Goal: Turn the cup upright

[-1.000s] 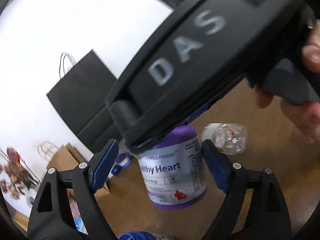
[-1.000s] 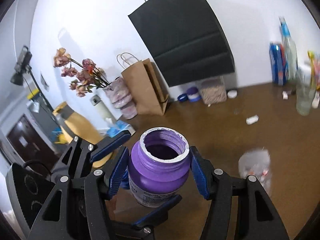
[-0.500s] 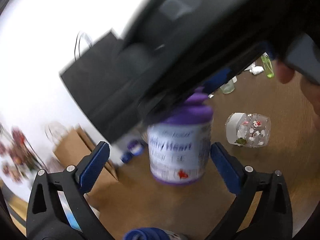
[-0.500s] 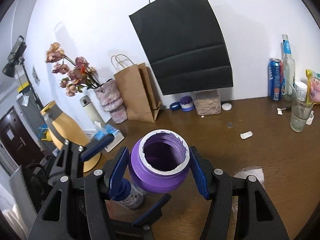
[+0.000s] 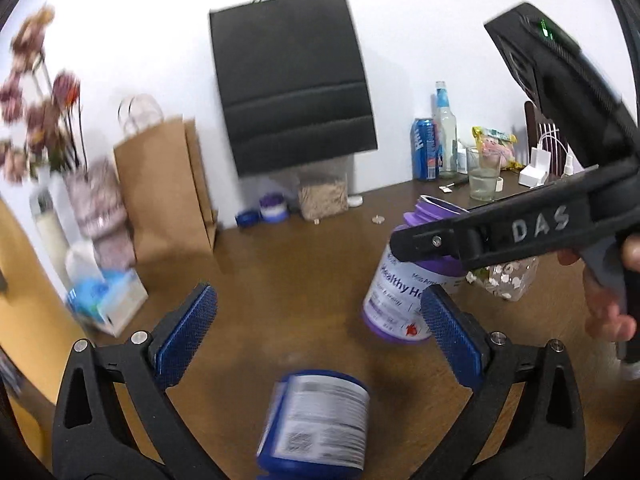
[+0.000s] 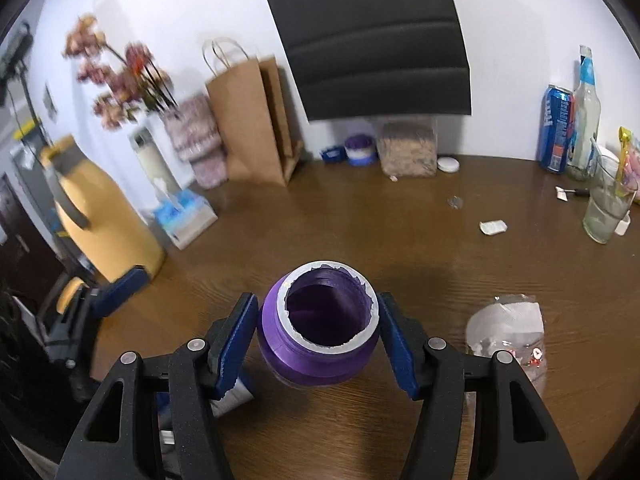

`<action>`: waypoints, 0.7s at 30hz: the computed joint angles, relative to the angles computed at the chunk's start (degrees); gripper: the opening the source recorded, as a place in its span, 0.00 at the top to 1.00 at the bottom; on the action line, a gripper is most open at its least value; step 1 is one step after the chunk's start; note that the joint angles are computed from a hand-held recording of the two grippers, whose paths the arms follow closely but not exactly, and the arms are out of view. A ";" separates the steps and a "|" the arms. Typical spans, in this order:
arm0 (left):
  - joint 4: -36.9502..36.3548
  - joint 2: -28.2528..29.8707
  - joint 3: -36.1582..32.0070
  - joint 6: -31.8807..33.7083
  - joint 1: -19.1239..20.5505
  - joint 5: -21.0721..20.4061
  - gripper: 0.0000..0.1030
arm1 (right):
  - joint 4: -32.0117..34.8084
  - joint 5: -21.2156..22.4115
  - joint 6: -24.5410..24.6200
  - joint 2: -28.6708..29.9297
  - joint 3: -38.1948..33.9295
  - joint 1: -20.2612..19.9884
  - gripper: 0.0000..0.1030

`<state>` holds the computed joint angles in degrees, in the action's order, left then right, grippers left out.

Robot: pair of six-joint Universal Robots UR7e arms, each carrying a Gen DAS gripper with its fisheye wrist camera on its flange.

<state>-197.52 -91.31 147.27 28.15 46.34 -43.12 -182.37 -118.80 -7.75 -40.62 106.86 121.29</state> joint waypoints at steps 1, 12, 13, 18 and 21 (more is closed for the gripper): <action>0.20 0.32 -0.17 -0.43 0.74 0.05 0.02 | 0.55 -1.26 -0.53 0.60 -0.45 0.13 0.37; 14.87 -1.75 -2.62 -11.87 2.38 -0.41 0.02 | 3.01 -5.46 -0.30 2.23 -1.55 0.08 0.36; 15.17 -2.00 -2.62 -12.46 2.46 -0.66 0.02 | 3.01 -4.95 0.01 1.83 -1.33 0.10 0.36; 18.90 -5.90 -1.60 -14.40 0.03 1.04 0.02 | 3.12 -4.54 0.96 -0.83 0.21 1.96 0.35; 25.86 -11.38 -1.26 -17.69 -2.20 1.53 0.00 | 2.62 -5.28 1.82 -2.99 1.81 3.43 0.35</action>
